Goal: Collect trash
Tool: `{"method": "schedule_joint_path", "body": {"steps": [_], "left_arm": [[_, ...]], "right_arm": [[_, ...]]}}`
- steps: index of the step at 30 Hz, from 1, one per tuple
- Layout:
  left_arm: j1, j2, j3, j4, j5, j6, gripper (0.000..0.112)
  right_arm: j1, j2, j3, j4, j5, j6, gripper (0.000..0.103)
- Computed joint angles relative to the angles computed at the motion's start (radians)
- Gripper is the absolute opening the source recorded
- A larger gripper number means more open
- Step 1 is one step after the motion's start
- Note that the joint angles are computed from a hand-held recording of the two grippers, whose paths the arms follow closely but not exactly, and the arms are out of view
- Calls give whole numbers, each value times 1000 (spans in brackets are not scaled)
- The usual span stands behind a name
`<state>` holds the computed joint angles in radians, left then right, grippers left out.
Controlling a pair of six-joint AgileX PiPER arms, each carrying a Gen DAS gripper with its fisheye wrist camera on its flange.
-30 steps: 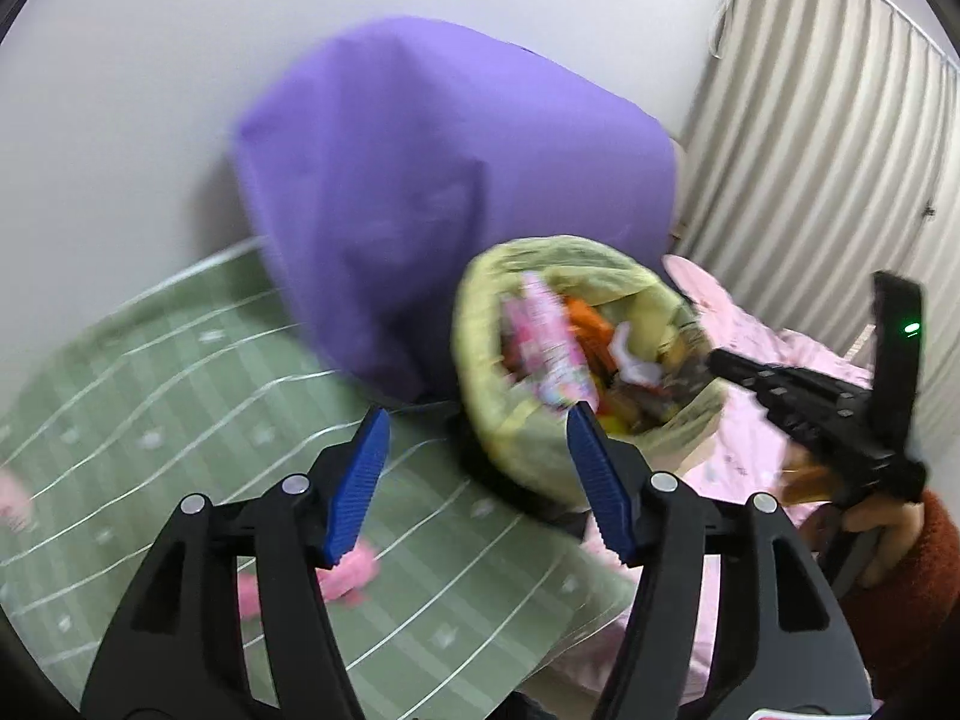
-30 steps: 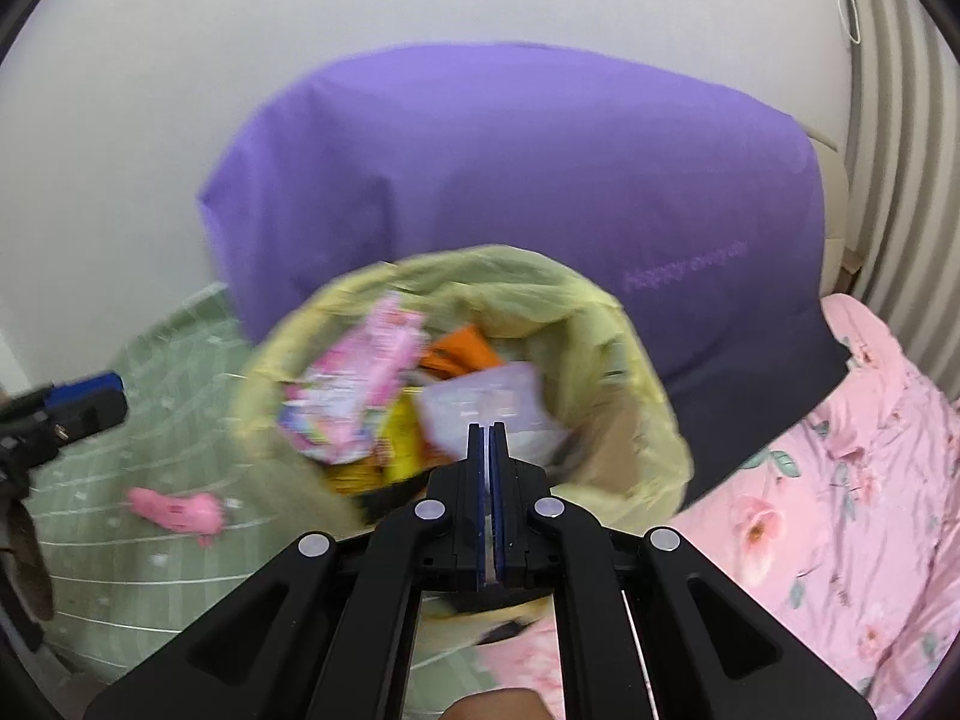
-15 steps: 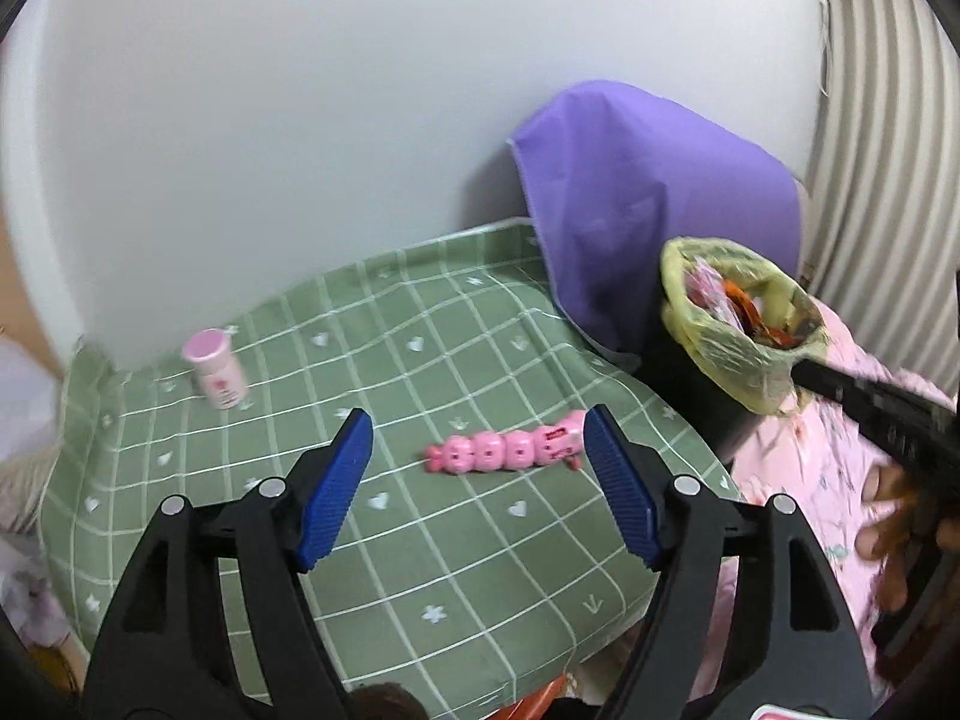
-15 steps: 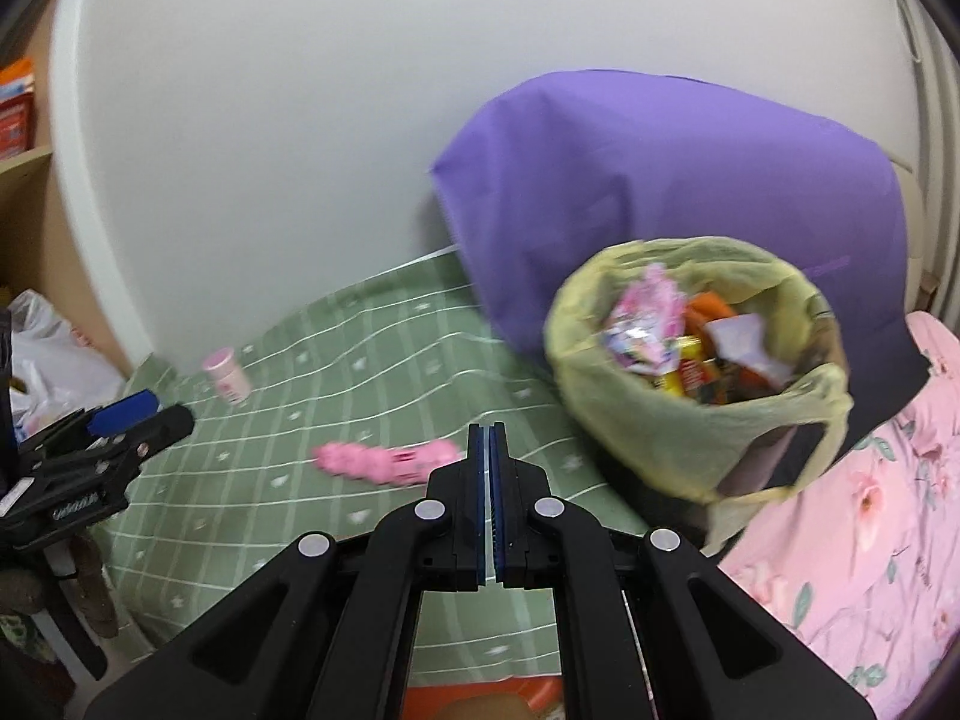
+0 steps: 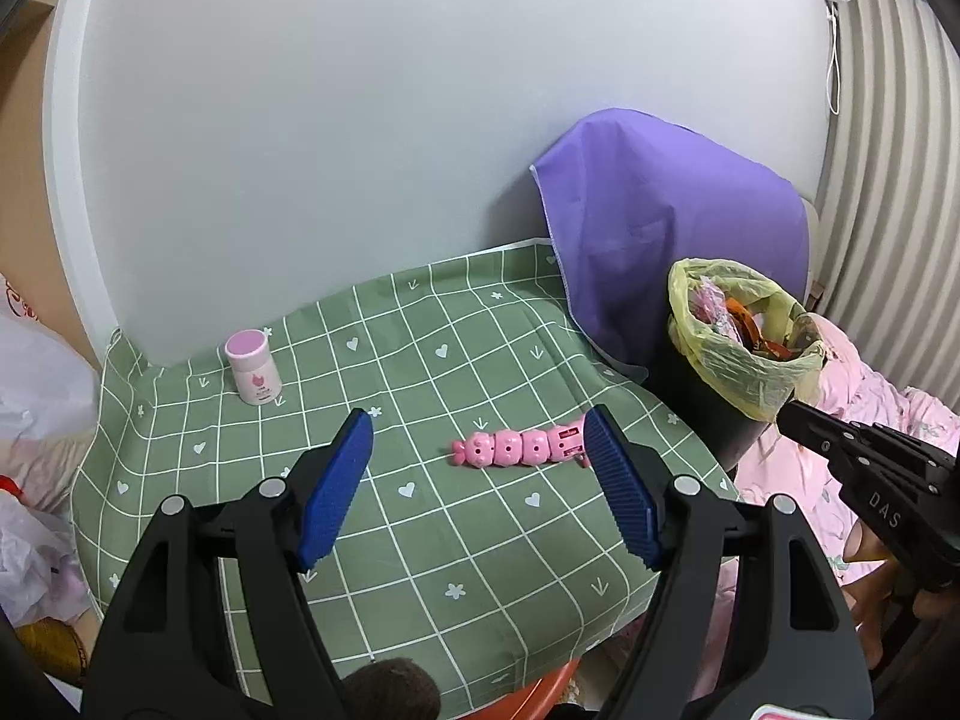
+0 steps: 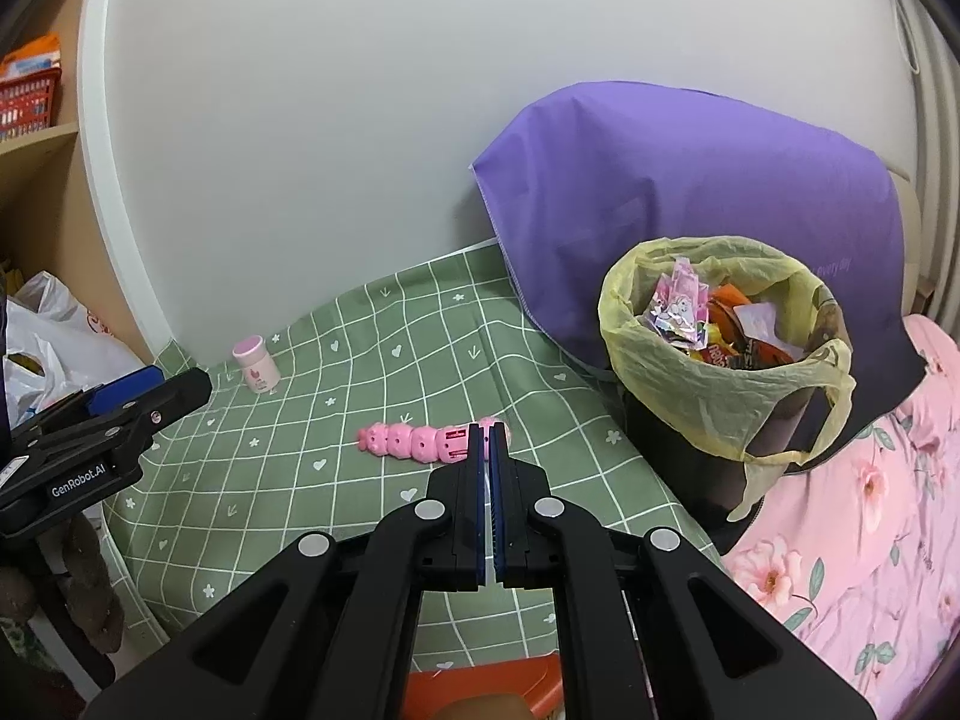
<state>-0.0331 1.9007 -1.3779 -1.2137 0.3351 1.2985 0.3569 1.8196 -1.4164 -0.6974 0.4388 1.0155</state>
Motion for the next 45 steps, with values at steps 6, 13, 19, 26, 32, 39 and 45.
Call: {"method": "schedule_joint_path", "body": {"steps": [6, 13, 19, 26, 32, 39, 45], "left_arm": [[-8, -1, 8, 8, -5, 1, 69], [-8, -9, 19, -18, -10, 25, 69], [-10, -19, 31, -55, -14, 68, 69], [-8, -26, 40, -102, -15, 117, 69], [-11, -27, 41, -95, -14, 113, 69], [-16, -34, 56, -121, -23, 142, 69], [-22, -40, 68, -145, -24, 173, 69]], "right_arm": [[16, -2, -8, -52, 15, 29, 5], [13, 0, -13, -48, 7, 22, 5], [12, 2, -13, -43, 9, 24, 5], [10, -6, -3, -55, 3, 37, 5], [9, -8, -3, -45, 4, 26, 5], [12, -7, -4, -55, 7, 38, 5], [11, -19, 14, -79, 1, 62, 5]]}}
